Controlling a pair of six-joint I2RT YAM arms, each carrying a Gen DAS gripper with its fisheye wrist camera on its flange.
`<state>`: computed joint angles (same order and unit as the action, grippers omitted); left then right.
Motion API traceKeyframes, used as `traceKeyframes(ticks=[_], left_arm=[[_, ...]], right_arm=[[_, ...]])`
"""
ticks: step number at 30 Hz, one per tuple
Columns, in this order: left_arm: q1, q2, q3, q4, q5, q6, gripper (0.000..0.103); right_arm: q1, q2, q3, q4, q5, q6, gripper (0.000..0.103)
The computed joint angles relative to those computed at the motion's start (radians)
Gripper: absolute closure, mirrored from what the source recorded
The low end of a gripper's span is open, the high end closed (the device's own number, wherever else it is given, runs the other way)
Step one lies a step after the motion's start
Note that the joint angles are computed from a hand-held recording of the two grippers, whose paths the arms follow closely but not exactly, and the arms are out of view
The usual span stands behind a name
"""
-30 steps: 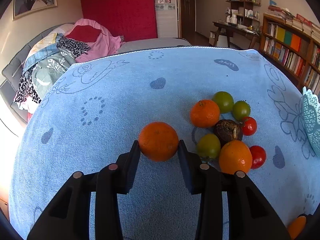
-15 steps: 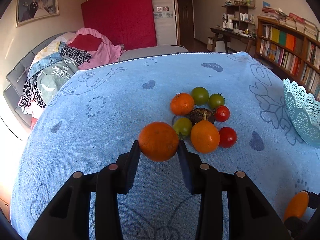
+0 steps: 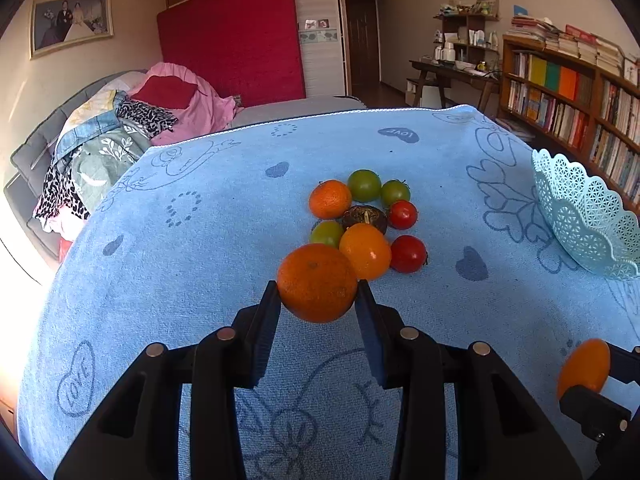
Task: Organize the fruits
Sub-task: 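Carry both held oranges over the white lattice basket with both grippers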
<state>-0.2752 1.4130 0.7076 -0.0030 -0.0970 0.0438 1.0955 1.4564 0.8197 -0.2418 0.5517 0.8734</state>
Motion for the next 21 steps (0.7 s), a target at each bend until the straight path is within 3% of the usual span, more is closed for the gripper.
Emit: traceKeyframes(ticks=[11,21], left_arm=[[-0.082,-0.061,-0.021,-0.032,-0.022,-0.014,0.064],[-0.19,-0.088,-0.003,-0.058,-0.068,-0.018,0.064]], right_arm=[[-0.003,-0.092,-0.025,-0.052,0.062,0.025,0.057],[-0.019,-0.277,-0.08,-0.167,0.163,0.081,0.057]])
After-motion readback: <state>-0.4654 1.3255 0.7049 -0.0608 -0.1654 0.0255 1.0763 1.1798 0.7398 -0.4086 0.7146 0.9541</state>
